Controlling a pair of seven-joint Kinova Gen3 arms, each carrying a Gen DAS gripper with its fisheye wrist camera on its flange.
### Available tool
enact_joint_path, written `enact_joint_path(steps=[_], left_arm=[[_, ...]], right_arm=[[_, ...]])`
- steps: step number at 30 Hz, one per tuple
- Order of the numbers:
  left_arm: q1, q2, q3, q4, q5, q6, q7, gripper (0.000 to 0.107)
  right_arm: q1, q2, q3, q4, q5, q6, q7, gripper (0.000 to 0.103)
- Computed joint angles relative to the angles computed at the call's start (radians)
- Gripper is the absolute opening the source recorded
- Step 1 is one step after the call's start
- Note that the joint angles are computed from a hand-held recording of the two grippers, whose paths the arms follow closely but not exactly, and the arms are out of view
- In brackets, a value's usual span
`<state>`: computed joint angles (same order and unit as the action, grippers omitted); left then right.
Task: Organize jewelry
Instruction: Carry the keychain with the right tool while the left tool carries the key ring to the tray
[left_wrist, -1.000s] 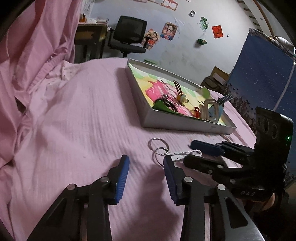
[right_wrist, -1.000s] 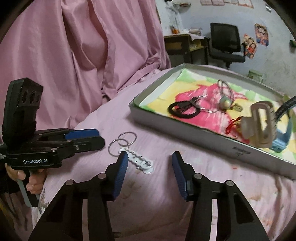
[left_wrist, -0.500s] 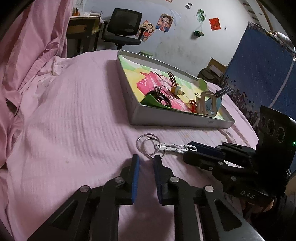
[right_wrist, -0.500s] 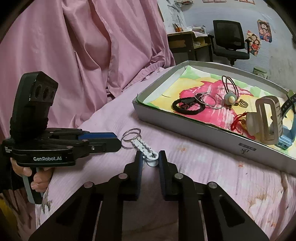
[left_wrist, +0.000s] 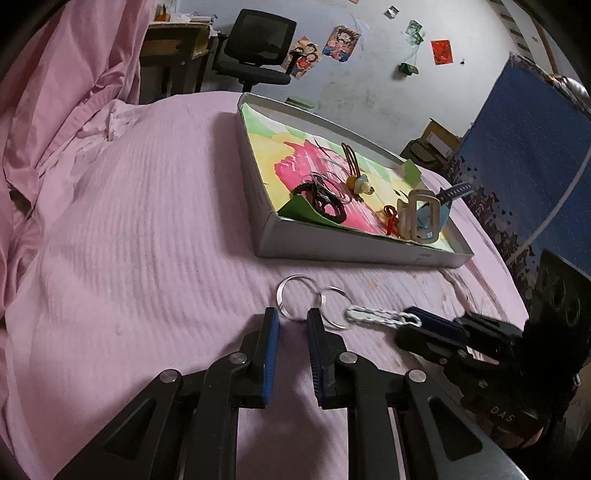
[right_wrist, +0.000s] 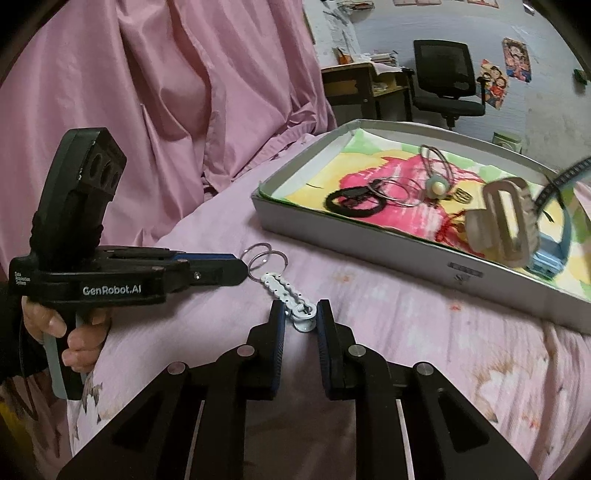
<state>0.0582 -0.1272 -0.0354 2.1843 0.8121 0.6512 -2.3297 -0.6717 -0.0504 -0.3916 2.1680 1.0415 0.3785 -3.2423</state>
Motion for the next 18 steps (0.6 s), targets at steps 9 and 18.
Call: enact_joint_path(steps=[9,18], left_arm=[[0.001,0.050,0.022,-0.046,-0.009,0.012,0.090,0.015],[-0.014,0.079,0.052,-0.061,0.013,0.002,0.143,0.015]], right_arm=[[0.026,-0.034,-0.031,0.059,0.098,0.011,-0.192,0.015],[0.043,-0.068,-0.045,0.113,0.152,0.014,-0.328,0.015]])
